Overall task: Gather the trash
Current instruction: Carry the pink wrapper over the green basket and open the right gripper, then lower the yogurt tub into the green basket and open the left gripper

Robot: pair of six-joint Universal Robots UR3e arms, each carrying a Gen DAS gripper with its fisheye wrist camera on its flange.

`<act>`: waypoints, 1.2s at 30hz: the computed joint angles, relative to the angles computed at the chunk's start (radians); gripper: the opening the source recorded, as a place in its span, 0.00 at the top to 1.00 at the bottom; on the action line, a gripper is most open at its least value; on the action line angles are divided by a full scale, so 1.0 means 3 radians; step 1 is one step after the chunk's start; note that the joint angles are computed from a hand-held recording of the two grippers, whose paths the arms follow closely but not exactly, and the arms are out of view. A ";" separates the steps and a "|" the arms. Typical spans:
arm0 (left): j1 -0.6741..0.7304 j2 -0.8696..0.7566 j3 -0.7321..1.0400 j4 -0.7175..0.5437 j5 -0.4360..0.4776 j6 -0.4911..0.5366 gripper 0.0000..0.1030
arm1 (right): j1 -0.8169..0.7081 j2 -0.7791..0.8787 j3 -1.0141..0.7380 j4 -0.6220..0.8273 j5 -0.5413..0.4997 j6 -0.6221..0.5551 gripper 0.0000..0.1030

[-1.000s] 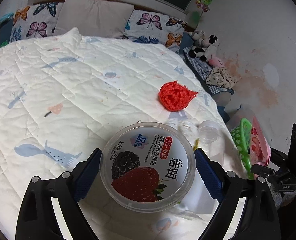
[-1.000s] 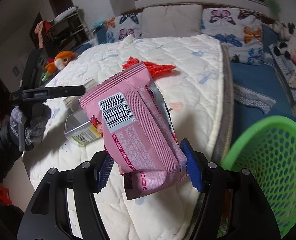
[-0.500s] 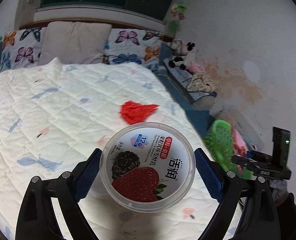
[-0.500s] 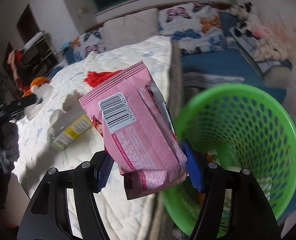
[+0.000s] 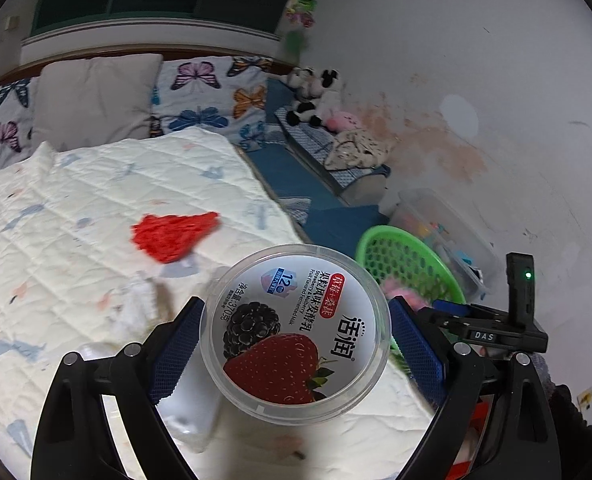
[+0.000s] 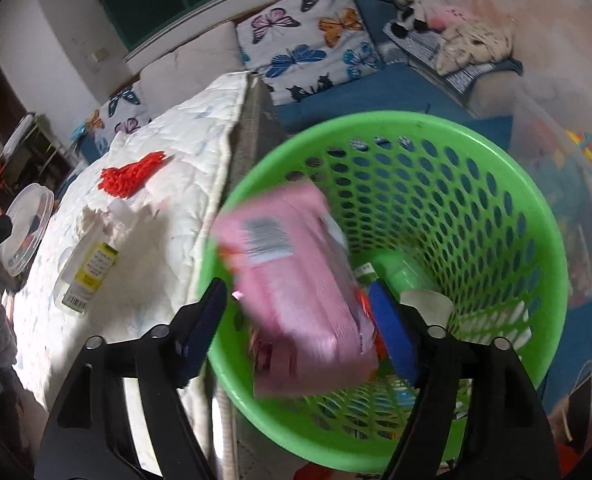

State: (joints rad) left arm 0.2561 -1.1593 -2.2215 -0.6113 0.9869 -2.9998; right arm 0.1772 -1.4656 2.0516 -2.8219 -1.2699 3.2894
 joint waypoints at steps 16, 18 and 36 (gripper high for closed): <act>-0.1336 -0.1424 0.0868 0.0741 0.0696 -0.0557 0.14 | -0.0396 -0.0878 0.0721 -0.0014 0.0001 -0.0145 0.20; -0.1444 -0.1576 0.0991 0.0758 0.0733 -0.0602 0.14 | -0.0458 -0.1030 0.0841 -0.0002 -0.0010 -0.0179 0.20; -0.2083 -0.2757 0.2170 0.0618 0.0871 -0.0968 0.14 | -0.0913 -0.2022 0.1599 0.0275 0.0179 -0.0363 0.20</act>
State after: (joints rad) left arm -0.3687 -1.9865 -1.5704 -0.4259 1.2483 -3.2902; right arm -0.0966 -2.0722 2.5313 -2.7395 -1.2161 3.1805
